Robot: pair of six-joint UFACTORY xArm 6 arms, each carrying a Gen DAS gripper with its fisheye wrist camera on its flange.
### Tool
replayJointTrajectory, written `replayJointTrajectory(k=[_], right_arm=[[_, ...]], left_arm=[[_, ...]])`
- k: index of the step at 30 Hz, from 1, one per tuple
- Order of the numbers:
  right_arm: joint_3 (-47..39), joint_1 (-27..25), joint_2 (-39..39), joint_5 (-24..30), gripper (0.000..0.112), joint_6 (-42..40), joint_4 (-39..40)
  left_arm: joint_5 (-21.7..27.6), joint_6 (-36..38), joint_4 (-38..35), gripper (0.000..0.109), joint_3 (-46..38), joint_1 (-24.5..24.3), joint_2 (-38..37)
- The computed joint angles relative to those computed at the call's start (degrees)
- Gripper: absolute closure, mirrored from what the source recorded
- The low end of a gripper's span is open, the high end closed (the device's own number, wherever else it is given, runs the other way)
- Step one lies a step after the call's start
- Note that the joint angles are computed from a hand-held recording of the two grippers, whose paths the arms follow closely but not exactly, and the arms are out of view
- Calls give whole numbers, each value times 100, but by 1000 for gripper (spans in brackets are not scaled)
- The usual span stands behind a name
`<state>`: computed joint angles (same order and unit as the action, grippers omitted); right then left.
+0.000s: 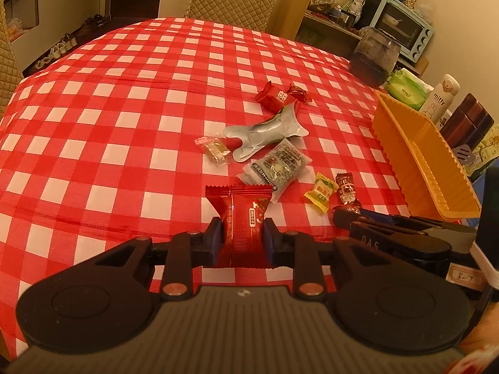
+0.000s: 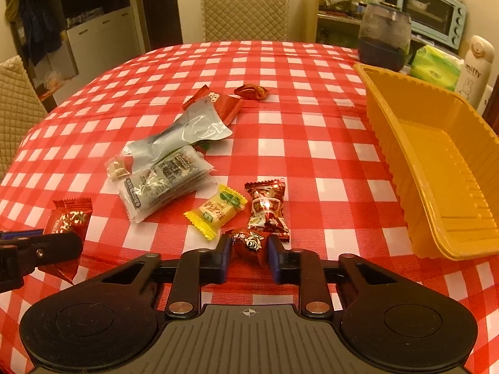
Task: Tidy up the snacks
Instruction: 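Grasp the red candy packet with the left gripper while the right grasps a brown candy, then carry both candies to the orange tray and open both grippers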
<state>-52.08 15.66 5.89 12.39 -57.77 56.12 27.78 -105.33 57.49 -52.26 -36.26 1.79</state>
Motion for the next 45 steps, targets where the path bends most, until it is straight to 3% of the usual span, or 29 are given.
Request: replayJointTrajectory(k=[10, 18, 30, 39, 45], right_arm=[[394, -270, -785, 30, 88, -113, 246], [-4, -1028, -1040, 260, 88, 420, -96], [-1218, -2173, -167, 800, 88, 466, -517], [-1646, -2518, 329, 1011, 88, 505, -575], [-1771, -2656, 506, 1060, 88, 637, -653]], left_arm=[[86, 248, -83, 84, -385, -171, 117], [-68, 782, -213, 84, -1549, -308, 811], [-286, 2315, -1304, 84, -4030, -458, 2545], [-21, 3697, -2439, 84, -5839, -561, 3814], [94, 4296, -2999, 84, -6606, -599, 4381]])
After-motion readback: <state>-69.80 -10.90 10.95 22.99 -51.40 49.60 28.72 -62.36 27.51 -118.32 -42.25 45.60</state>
